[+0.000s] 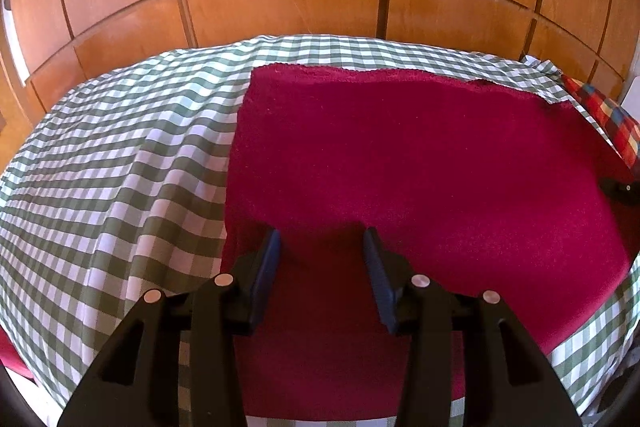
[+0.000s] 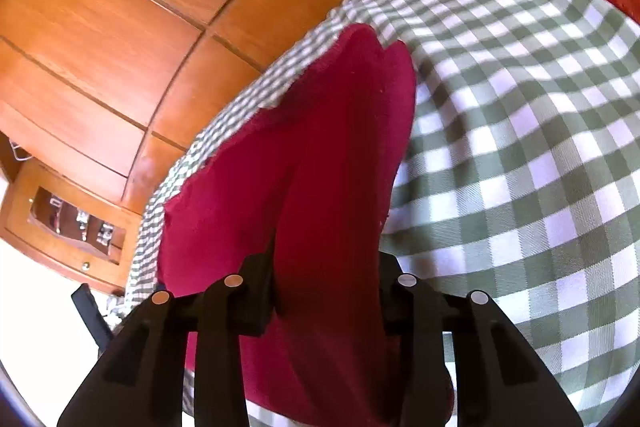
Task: Fold small clothes
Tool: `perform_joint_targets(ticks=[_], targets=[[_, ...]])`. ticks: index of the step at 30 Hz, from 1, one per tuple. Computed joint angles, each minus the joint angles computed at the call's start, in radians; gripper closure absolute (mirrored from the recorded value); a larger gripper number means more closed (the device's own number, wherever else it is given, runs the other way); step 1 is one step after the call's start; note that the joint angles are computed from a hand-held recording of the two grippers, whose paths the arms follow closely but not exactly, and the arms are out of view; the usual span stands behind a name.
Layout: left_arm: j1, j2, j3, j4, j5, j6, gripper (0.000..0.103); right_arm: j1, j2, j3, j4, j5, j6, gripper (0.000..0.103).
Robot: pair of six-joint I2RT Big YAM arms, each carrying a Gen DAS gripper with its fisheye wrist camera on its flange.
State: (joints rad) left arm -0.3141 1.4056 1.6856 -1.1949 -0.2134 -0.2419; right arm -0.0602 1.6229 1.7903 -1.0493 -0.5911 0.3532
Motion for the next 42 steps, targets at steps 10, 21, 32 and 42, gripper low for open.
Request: perform_joint_targets(ticks=[10, 21, 32, 42], targets=[[0.082, 0.003, 0.015, -0.014, 0.214, -0.007, 0.063, 0.076, 0.031, 0.160, -0.036, -0.007, -0.038, 0.070], [0.177, 0.014, 0.021, -0.013, 0.444, -0.033, 0.081, 0.280, 0.217, 0.509, -0.196, 0.025, -0.140, 0.070], [0.278, -0.019, 0.004, 0.028, 0.611, -0.127, 0.081, 0.454, 0.373, 0.677, -0.375, 0.150, -0.288, 0.071], [0.383, -0.003, 0.058, 0.068, 0.838, -0.218, 0.056, 0.443, 0.234, 0.457, -0.266, -0.127, -0.332, 0.038]])
